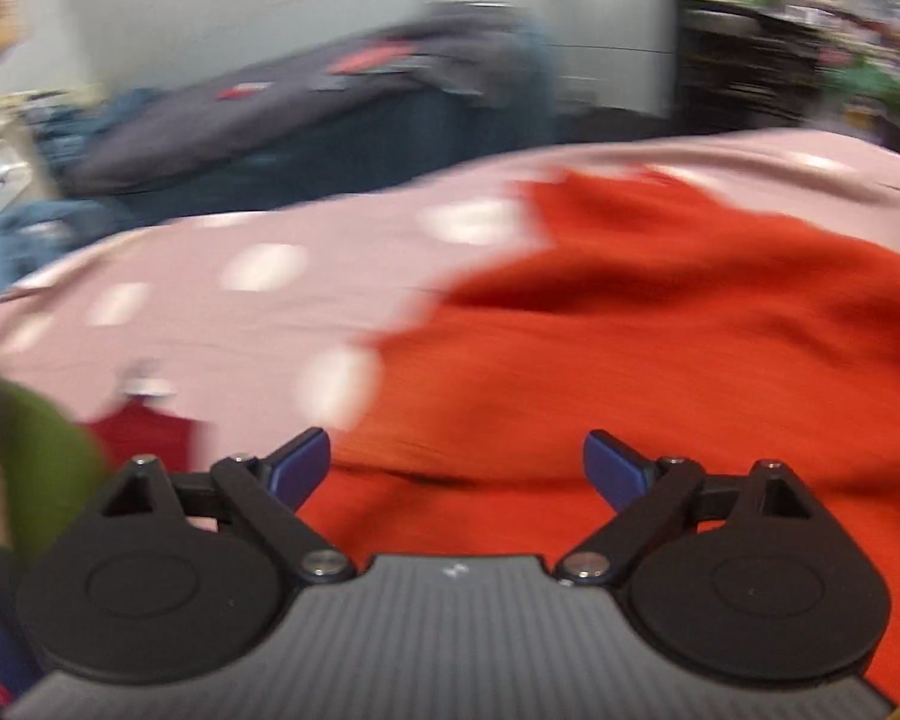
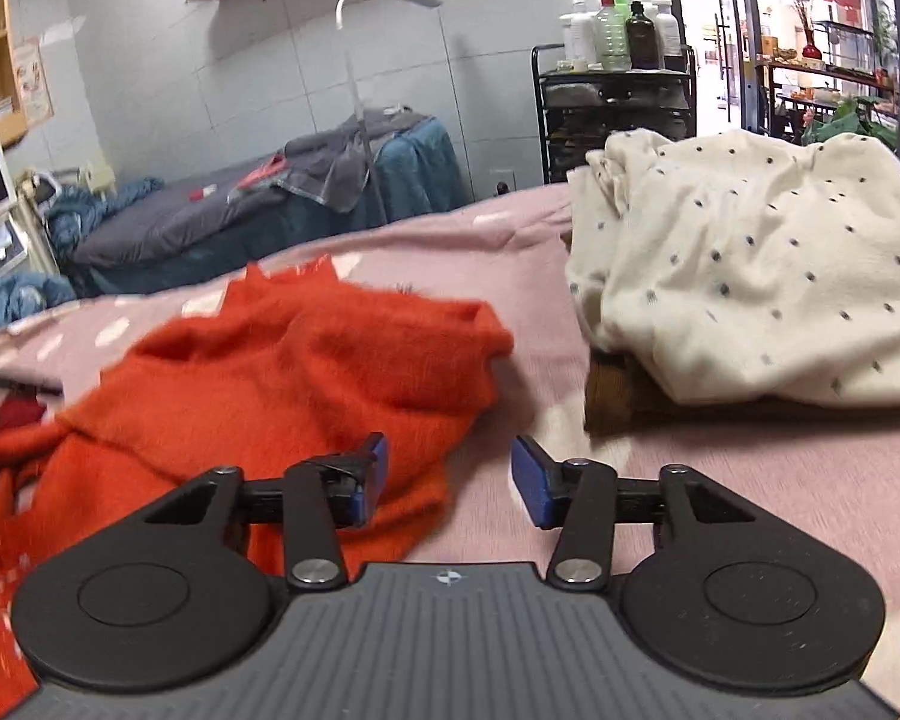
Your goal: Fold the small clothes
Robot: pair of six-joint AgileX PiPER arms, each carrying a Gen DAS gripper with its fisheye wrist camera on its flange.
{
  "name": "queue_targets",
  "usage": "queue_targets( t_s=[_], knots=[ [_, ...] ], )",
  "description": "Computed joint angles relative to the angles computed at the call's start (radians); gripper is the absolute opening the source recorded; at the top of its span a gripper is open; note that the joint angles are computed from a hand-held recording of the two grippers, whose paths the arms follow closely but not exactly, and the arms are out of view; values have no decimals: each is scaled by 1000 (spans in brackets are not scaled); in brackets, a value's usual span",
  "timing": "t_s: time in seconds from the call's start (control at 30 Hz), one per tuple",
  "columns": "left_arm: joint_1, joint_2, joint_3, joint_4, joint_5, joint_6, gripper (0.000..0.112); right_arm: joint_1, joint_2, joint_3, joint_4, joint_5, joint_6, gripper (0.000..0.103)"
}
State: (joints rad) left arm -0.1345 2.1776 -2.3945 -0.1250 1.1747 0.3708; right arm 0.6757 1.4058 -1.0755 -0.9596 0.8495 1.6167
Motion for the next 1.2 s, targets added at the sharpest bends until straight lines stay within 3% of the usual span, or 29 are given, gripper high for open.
queue_targets(
  t_s=[0.17, 0.23, 0.3, 0.33, 0.37, 0.4, 0.47, 0.53, 0.57, 0.6, 0.67, 0.73, 0.8, 0.83, 0.9, 0.93, 0.97, 1.03, 1.2],
  knots=[
    [-88, -283, 500, -171, -88, 231, 94, -136, 72, -33, 10, -122, -9, 78],
    [-140, -383, 673, -165, -159, 284, 94, -199, 98, -16, 55, -239, -30, 78],
    [-180, -455, 795, -158, -223, 312, 94, -230, 116, 24, 0, -340, 62, 75],
    [-198, -480, 833, -149, -240, 315, 95, -241, 122, 38, -30, -383, 101, 66],
    [-207, -499, 861, -143, -251, 320, 95, -241, 128, 35, -41, -386, 117, 43],
    [-220, -514, 882, -135, -262, 306, 96, -233, 133, 18, -38, -356, 108, 27],
    [-218, -528, 894, -150, -250, 307, 98, -207, 129, -37, -32, -257, 38, 25],
    [-206, -529, 885, -166, -227, 315, 100, -207, 124, -133, 38, -149, -139, 22],
    [-201, -527, 879, -168, -219, 315, 100, -210, 129, -200, 80, -79, -239, 13],
    [-199, -525, 875, -167, -217, 312, 100, -203, 145, -277, 83, 21, -313, 12],
    [-197, -513, 860, -162, -211, 298, 100, -207, 218, -446, 48, 194, -496, 0],
    [-199, -503, 847, -158, -201, 274, 100, -270, 270, -556, 111, 220, -660, 0],
    [-195, -504, 845, -162, -204, 268, 100, -351, 235, -541, 270, 100, -682, 4],
    [-192, -514, 853, -163, -211, 269, 101, -361, 225, -520, 301, 67, -667, 28],
    [-180, -529, 872, -173, -226, 290, 103, -319, 183, -446, 242, 43, -545, 58],
    [-174, -531, 874, -173, -222, 296, 103, -281, 151, -384, 184, 28, -456, 85],
    [-168, -529, 867, -167, -208, 297, 103, -253, 108, -312, 166, -23, -394, 96],
    [-154, -530, 868, -164, -190, 310, 103, -198, 36, -190, 180, -111, -325, 96],
    [-115, -543, 882, -181, -137, 345, 103, -9, -61, 5, 257, -52, -178, 93]
  ],
)
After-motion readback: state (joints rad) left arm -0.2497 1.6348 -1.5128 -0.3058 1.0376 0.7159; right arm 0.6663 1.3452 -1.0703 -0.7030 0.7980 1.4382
